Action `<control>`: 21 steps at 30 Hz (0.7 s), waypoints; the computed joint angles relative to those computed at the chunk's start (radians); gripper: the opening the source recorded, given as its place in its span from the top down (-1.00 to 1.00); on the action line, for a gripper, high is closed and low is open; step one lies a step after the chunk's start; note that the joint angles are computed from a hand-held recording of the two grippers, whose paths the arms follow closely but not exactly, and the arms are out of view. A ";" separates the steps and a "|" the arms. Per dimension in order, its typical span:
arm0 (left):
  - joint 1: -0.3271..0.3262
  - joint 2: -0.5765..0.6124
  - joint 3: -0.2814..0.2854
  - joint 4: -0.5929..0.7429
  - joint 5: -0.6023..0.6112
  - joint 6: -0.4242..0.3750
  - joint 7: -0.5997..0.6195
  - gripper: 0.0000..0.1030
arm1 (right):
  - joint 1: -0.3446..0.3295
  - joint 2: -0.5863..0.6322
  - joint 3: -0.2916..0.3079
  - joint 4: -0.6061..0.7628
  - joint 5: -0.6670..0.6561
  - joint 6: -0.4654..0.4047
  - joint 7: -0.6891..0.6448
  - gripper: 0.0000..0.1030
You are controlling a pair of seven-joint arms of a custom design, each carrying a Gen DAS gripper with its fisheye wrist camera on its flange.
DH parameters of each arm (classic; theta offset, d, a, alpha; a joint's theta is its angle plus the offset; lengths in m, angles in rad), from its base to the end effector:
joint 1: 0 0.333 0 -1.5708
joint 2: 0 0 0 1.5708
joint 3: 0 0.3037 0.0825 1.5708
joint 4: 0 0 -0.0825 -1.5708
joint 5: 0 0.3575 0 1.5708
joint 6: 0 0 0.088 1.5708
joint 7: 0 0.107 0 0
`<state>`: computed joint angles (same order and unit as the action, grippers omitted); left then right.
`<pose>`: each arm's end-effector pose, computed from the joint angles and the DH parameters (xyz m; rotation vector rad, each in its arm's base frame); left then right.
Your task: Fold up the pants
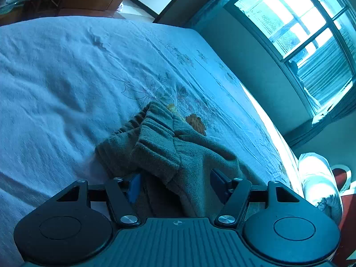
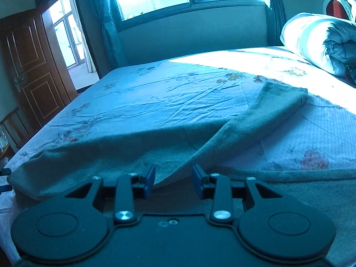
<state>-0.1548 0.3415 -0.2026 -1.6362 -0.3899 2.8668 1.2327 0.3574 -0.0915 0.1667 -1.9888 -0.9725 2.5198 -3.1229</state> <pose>0.6476 -0.1971 0.5254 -2.2486 1.5712 -1.3711 0.4728 0.2857 0.5662 -1.2399 1.9131 -0.7627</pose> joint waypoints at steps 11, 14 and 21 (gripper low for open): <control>0.038 0.067 -0.046 0.065 -0.046 -0.006 0.053 0.31 | -0.050 0.130 -0.088 0.012 0.294 0.225 0.066 0.35; 0.064 0.077 -0.077 0.084 -0.096 -0.015 0.123 0.44 | -0.064 0.137 -0.107 -0.025 0.357 0.327 0.082 0.94; 0.126 0.205 -0.163 0.344 -0.209 -0.107 0.384 0.57 | -0.077 0.037 -0.097 -0.028 0.017 0.334 0.280 1.00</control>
<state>-0.0286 0.5463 -0.3659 -1.2919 -0.5992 2.7600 1.6168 0.2805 -0.0548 0.0698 -2.0171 -0.9551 2.8536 -2.8433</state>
